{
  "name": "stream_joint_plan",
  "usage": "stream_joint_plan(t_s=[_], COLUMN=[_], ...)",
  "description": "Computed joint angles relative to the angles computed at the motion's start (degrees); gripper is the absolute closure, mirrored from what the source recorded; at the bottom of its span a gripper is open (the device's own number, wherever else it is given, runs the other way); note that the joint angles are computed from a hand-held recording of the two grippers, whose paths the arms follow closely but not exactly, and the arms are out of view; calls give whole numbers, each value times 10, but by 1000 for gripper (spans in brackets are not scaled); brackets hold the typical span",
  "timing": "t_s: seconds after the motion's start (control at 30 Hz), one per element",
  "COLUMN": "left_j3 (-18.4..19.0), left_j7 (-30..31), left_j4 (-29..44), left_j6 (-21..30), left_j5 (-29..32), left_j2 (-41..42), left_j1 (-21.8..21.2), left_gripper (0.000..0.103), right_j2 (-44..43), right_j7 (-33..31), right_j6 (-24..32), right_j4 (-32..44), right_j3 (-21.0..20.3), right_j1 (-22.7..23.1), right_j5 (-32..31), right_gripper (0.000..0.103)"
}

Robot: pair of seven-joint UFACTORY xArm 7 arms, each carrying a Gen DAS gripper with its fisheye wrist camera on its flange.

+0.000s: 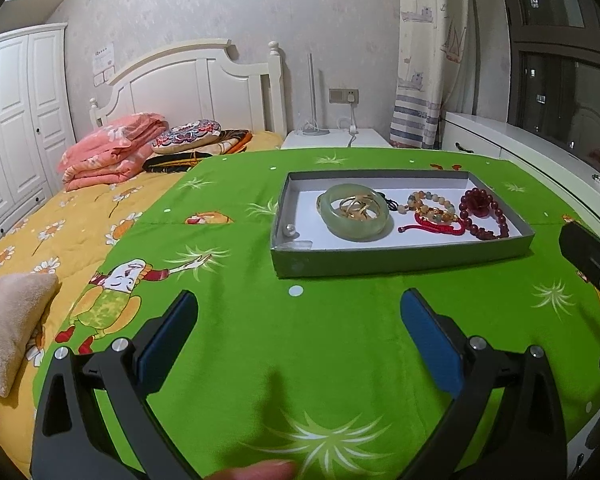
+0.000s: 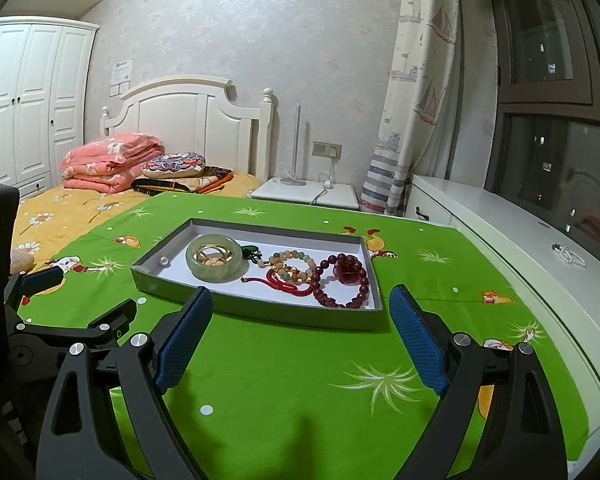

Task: Organize jewelry

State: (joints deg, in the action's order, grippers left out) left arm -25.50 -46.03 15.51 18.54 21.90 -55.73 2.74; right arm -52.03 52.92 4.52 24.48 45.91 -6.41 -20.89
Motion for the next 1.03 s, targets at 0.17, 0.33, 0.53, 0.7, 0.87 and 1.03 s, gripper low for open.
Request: stream_joint_plan(t_s=[0.17, 0.33, 0.53, 0.7, 0.87, 1.03], left_j3=[-7, -8, -10, -10, 20, 98], left_j7=[-4, -7, -8, -8, 23, 108], left_j4=[-1, -3, -5, -9, -5, 45], left_j6=[-1, -7, -8, -15, -18, 10], left_j5=[5, 8, 8, 5, 1, -9], left_j2=[-6, -10, -19, -17, 1, 77], left_j1=[2, 6, 8, 11, -9, 8], left_gripper=[5, 5, 5, 5, 5, 5], right_j2=[-1, -1, 0, 5, 30, 106], right_j7=[1, 2, 1, -6, -31, -142], right_j6=[-1, 1, 0, 0, 0, 38], right_j4=[0, 0, 0, -3, -4, 14], right_j3=[-1, -1, -1, -9, -39, -144], right_j1=[1, 2, 2, 10, 25, 26], right_j5=[0, 0, -1, -1, -4, -29], right_gripper=[19, 19, 19, 19, 19, 19])
